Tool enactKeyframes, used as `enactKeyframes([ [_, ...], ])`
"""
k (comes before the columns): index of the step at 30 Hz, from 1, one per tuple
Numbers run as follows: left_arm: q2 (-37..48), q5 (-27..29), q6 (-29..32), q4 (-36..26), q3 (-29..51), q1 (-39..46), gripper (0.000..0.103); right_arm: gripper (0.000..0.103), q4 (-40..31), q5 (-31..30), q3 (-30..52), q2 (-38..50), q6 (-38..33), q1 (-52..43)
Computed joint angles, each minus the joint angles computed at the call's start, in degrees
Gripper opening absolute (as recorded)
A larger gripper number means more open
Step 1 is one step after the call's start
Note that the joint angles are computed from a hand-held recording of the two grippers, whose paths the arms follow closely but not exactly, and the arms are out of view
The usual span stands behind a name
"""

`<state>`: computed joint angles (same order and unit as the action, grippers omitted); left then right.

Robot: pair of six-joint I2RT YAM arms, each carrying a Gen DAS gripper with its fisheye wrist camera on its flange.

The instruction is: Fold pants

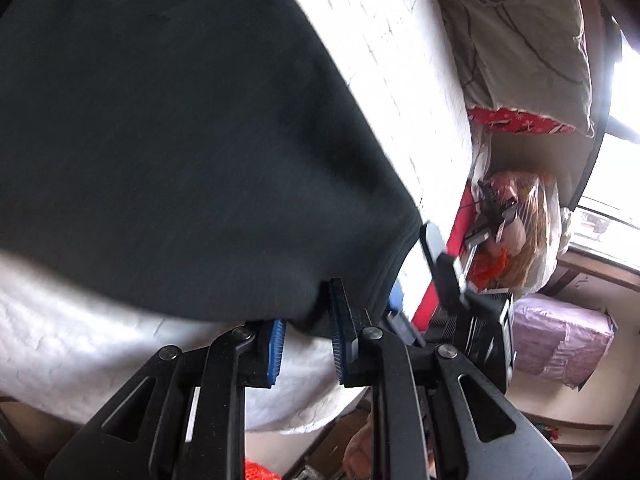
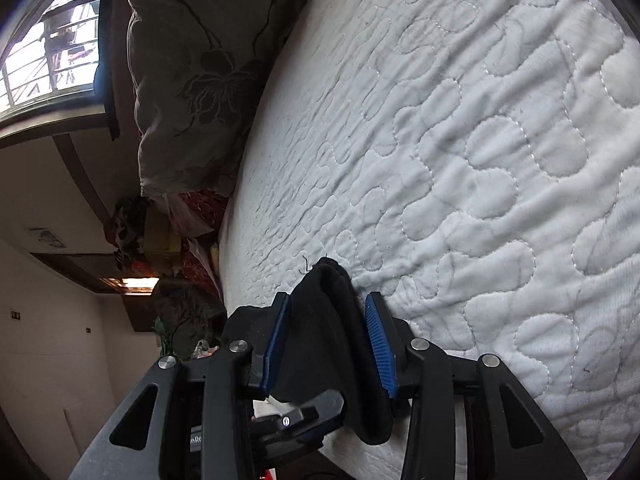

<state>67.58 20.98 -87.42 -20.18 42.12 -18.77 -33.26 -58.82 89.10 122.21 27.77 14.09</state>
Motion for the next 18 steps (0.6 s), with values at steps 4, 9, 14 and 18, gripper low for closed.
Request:
enactKeyframes([
  [4, -1.06, -0.82, -1.06, 1.75, -1.35, -0.34, 0.016, 0.040, 1.97, -1.23, -1.53, -0.21, 2.33, -0.63],
  [9, -5.14, -2.78, -7.23, 6.15, -6.26, -2.61, 0.016, 0.040, 3.16, -1.76, -2.34, -0.14, 3.39, -0.84],
  [14, -2.49, 0.18, -5.93, 6.69, -5.10, -0.40, 0.016, 0.038, 3.25, 1.69, -0.88, -0.02, 3.84, 0.94],
  [18, -1.25, 5.97, -2.08, 4.50, -3.55, 2.69, 0.011, 0.017, -1.78, 8.35, 3.00, 0.35, 0.15, 3.52],
])
